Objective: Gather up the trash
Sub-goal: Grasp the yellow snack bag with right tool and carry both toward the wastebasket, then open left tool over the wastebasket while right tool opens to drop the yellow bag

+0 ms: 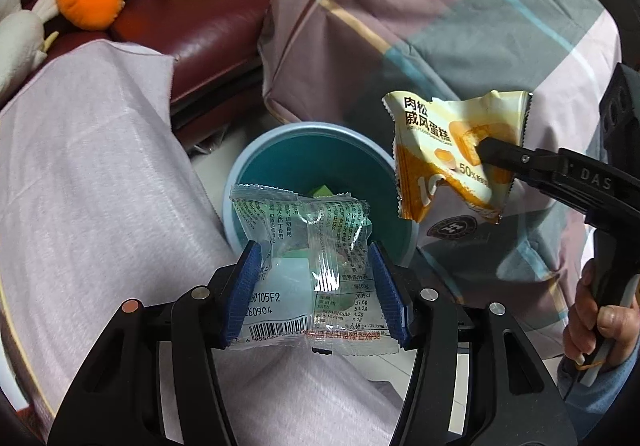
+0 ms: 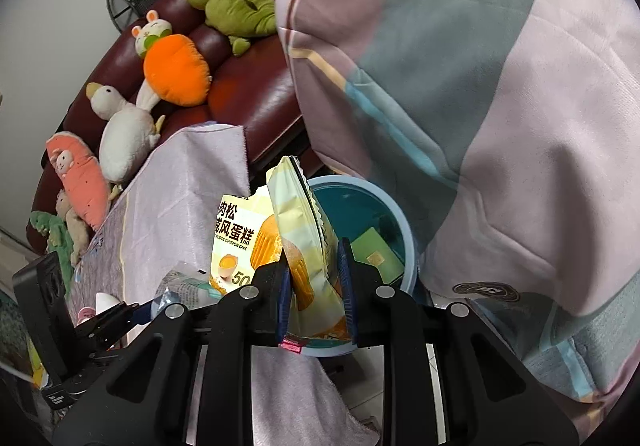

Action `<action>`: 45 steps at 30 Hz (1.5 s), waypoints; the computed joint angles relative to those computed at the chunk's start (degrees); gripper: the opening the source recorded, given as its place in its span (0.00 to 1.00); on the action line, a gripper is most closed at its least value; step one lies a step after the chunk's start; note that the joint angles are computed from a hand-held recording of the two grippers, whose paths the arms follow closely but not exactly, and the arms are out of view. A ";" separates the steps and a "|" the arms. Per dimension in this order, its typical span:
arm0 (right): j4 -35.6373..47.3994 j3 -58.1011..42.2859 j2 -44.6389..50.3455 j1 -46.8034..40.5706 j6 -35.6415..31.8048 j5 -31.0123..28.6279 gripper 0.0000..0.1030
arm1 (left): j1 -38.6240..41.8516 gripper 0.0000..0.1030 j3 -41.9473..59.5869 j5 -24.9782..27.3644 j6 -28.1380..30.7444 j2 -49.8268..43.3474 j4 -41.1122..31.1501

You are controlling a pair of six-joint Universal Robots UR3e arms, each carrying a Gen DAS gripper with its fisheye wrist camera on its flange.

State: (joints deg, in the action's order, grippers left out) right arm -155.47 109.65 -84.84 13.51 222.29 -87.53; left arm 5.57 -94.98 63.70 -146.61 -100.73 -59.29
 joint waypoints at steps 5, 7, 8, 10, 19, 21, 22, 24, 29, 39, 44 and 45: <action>-0.13 0.24 0.55 -1.23 -0.24 0.16 0.20 | -2.37 0.62 3.04 1.04 -2.32 -4.45 2.25; 0.08 -0.17 1.09 -1.34 -0.27 0.06 0.21 | -2.90 0.70 4.56 1.28 -2.96 -6.00 1.74; 0.21 -0.35 1.30 -1.41 -0.29 0.14 0.21 | -3.03 0.78 4.65 1.39 -3.28 -6.40 2.14; 0.42 -0.63 1.64 -1.47 -0.48 0.19 0.21 | -3.13 0.80 4.11 1.69 -3.75 -6.67 3.54; 2.52 -4.46 4.32 -0.50 -0.90 0.01 0.22 | -1.04 0.86 1.56 1.22 -2.98 -4.55 3.19; 3.41 -5.77 5.12 0.05 -1.11 -0.24 0.23 | -0.38 0.86 0.50 1.34 -2.92 -3.83 3.48; 3.92 -6.68 5.79 0.31 -1.32 -0.23 0.24 | 0.04 0.86 -0.07 1.39 -2.81 -3.35 3.53; 5.09 -8.76 7.27 0.96 -1.66 -0.49 0.27 | 0.73 0.86 -1.03 1.41 -2.51 -2.63 3.68; 7.75 -14.39 11.64 2.99 -1.74 -0.58 0.58 | 2.27 0.86 -2.63 1.37 -1.72 -1.30 3.95; 14.52 -21.30 14.16 5.62 -0.52 -2.76 0.74 | 7.18 0.86 -4.55 -0.93 1.42 1.98 0.77; 20.03 -26.16 16.27 7.01 0.52 -2.42 0.77 | 9.63 0.86 -5.54 -2.04 3.18 4.27 -1.12; 20.75 -26.99 16.62 7.43 0.70 -2.43 0.77 | 10.40 0.86 -5.84 -2.30 3.76 4.96 -1.80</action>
